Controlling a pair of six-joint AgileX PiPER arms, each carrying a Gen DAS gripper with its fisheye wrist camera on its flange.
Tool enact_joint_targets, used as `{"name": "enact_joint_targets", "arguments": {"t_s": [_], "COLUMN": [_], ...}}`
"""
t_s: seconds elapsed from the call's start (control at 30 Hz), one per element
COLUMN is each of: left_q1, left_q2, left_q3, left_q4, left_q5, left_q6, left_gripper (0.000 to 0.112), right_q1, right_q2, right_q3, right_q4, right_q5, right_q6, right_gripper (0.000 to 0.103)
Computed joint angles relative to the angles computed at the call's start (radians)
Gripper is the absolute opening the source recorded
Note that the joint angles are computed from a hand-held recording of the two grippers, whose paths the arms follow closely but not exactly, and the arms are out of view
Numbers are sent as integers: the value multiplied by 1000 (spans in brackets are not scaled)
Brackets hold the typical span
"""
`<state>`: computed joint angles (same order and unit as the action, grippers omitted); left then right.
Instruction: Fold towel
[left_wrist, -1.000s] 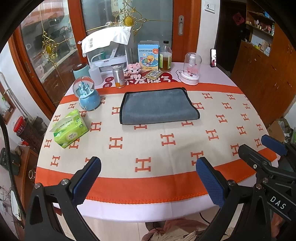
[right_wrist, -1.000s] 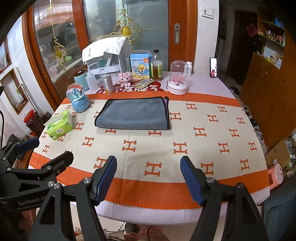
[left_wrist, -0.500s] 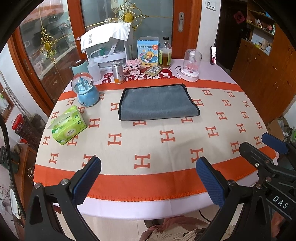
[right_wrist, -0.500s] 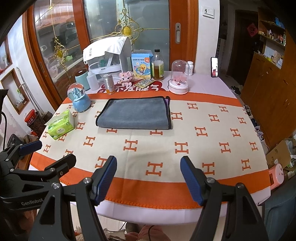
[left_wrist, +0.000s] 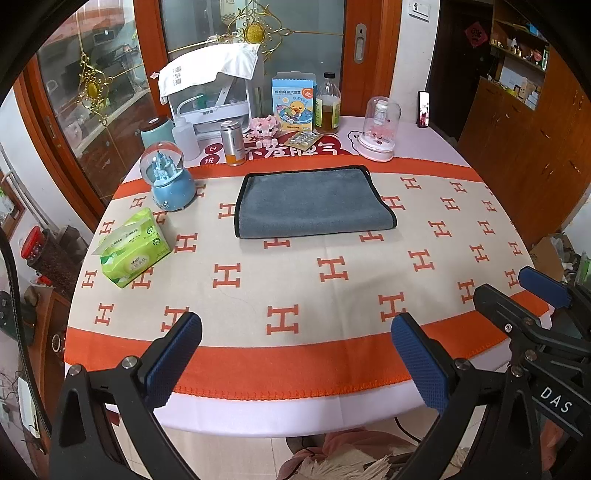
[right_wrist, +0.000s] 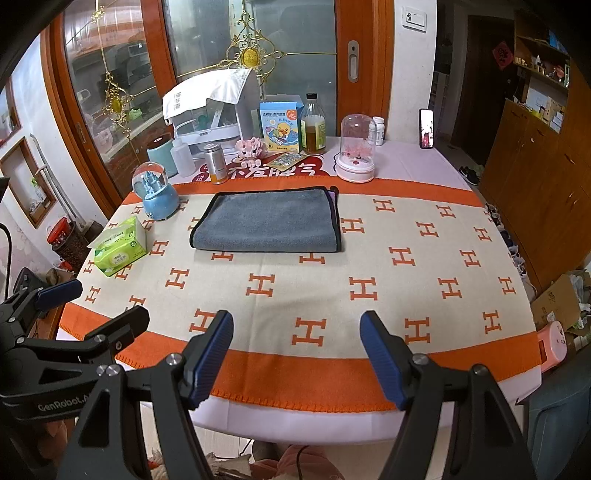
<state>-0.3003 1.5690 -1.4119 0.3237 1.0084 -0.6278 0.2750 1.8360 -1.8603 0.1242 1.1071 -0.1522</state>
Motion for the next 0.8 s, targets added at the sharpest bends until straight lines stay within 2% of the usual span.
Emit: {"name": "enact_joint_targets", "arguments": {"t_s": [0.8], "left_q1": [5], "left_q2": [-2], "left_q3": [9], "left_q4": [-8], "left_q5": [-9], "left_q6": [7], "left_gripper": [102], "right_q1": [-2], "right_q2": [-22], "right_q3": [31], "right_q4": [1], "right_q5": [-15], "right_q6": [-8], "right_gripper": [71]}}
